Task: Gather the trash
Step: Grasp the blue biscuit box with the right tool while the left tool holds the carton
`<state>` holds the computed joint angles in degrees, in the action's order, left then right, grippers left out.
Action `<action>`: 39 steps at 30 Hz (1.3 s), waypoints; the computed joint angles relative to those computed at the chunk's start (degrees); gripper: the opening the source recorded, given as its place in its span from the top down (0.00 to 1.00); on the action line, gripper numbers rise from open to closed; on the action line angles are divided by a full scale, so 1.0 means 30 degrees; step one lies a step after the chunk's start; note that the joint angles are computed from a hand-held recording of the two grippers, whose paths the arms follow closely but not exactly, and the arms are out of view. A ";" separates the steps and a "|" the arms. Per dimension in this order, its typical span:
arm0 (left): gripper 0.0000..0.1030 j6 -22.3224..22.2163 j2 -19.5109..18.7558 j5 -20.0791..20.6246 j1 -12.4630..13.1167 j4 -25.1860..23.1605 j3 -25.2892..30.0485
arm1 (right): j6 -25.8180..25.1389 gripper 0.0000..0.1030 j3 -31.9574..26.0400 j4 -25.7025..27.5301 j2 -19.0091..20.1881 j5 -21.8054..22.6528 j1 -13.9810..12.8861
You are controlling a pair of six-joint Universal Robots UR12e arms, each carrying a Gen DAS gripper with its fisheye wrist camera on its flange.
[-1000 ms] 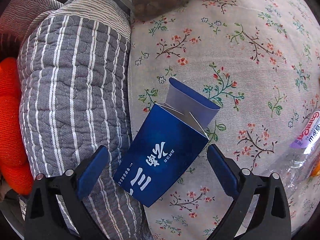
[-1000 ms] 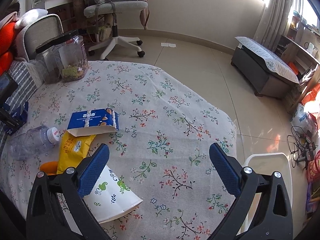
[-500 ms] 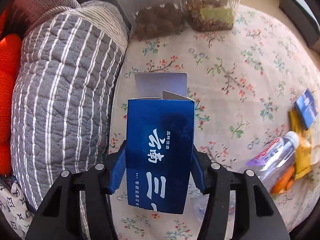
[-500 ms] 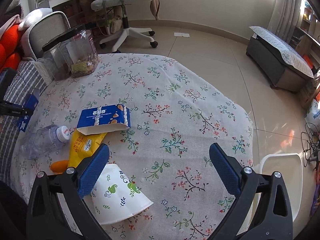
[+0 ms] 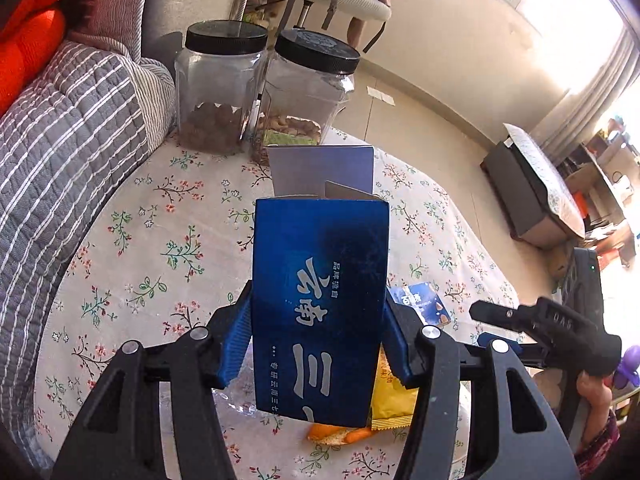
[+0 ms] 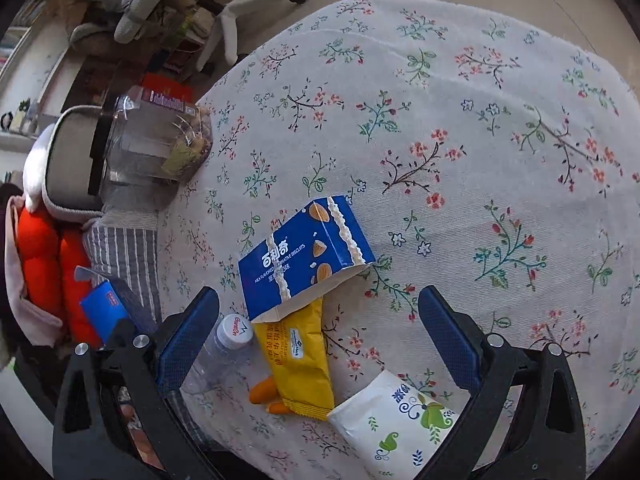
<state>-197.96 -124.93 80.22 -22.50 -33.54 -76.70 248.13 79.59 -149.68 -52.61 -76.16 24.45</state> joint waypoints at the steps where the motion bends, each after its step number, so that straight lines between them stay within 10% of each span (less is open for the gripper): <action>1: 0.46 -0.0037 -0.0037 -0.0012 0.0030 0.0067 0.0045 | 0.1253 0.08 0.0125 -0.0618 0.0169 0.0320 -0.0060; 6: 0.46 -0.0646 -0.0114 -0.0793 0.0348 0.0464 -0.0006 | 0.4645 0.11 0.0198 -0.2228 0.0842 0.0333 0.0026; 12: 0.46 -0.0779 -0.0362 -0.1388 0.0475 0.0262 0.0266 | 0.4605 0.36 -0.0756 -0.2001 0.1395 0.0098 0.0169; 16: 0.46 -0.0982 -0.0424 -0.1355 0.0513 0.0229 0.0349 | 0.4212 0.70 -0.1162 -0.1667 0.1667 0.0038 0.0280; 20: 0.46 -0.1250 -0.0473 -0.1145 0.0561 0.0304 0.0368 | 0.4013 0.78 -0.1229 -0.1969 0.1638 -0.0540 0.0382; 39: 0.46 -0.1419 -0.0329 0.0293 0.0284 0.1388 0.0059 | -0.3940 0.88 -0.2674 0.0885 0.0765 -0.7982 0.1660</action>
